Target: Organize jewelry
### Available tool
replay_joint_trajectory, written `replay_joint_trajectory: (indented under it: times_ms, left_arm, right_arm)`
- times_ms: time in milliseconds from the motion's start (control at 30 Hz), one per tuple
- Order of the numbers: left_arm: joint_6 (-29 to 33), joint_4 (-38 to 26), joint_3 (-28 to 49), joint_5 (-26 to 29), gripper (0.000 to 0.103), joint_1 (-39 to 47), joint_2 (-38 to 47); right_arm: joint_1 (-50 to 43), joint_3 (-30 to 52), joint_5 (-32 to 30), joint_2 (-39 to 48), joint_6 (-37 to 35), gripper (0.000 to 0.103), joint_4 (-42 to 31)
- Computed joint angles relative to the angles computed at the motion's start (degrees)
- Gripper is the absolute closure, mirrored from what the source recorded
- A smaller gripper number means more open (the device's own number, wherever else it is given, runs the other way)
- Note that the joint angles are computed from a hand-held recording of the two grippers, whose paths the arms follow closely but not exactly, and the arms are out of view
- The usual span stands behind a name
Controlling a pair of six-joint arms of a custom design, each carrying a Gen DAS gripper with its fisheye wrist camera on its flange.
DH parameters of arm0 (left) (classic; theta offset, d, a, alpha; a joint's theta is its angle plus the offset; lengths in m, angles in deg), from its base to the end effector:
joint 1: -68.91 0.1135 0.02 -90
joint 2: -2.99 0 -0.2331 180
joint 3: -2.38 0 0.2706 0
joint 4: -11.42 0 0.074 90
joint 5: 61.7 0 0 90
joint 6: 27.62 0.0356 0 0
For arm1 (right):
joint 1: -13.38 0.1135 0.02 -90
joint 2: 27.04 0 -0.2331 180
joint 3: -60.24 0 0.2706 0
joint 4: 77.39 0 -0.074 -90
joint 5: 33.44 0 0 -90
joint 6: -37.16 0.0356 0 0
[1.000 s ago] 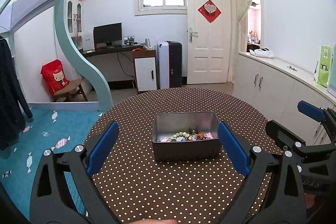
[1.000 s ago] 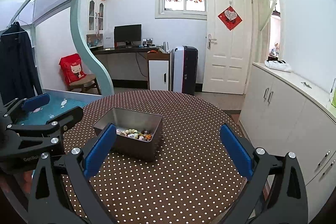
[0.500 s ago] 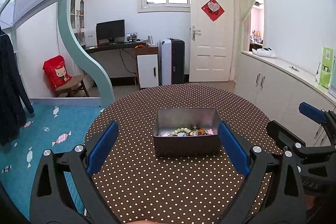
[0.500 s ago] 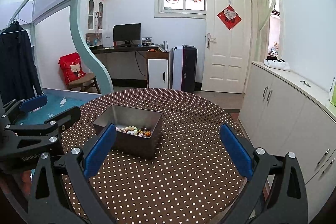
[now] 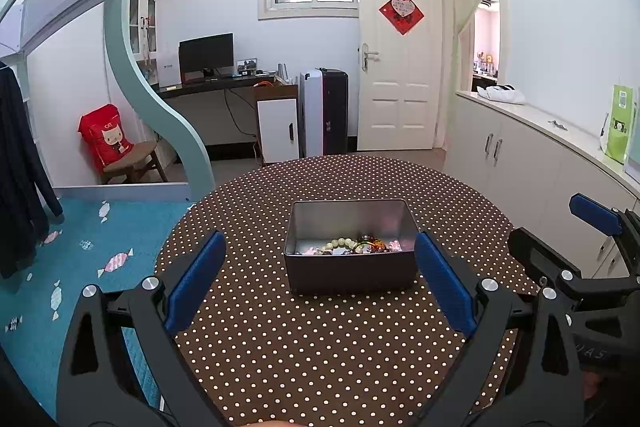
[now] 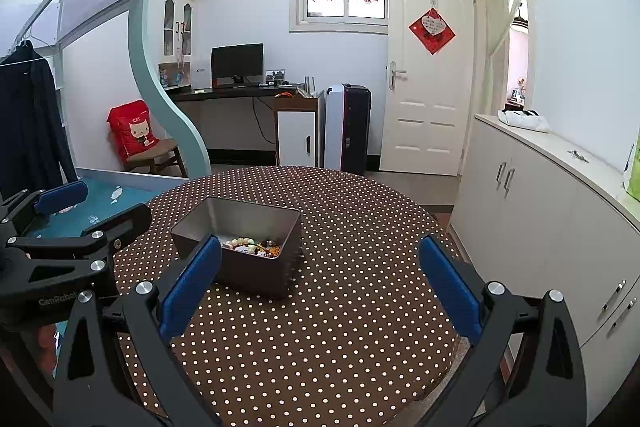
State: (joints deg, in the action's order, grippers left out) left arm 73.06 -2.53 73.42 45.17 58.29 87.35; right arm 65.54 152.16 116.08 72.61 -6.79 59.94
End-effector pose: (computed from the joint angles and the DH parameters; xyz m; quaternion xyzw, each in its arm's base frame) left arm 0.3485 -0.0758 0.2336 0.2311 0.8160 -0.1250 0.5149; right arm 0.2610 0.2859 0.2360 0.1244 0.8246 -0.0835 0.5455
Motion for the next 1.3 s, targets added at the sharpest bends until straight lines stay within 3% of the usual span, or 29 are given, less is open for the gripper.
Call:
replay_joint_trajectory:
  times_ms: [1300]
  left_arm:
    - [0.36, 0.18, -0.08, 0.35, 0.008, 0.92, 0.84]
  right_arm:
    - [-0.11, -0.15, -1.04, 0.09, 0.79, 0.008, 0.14]
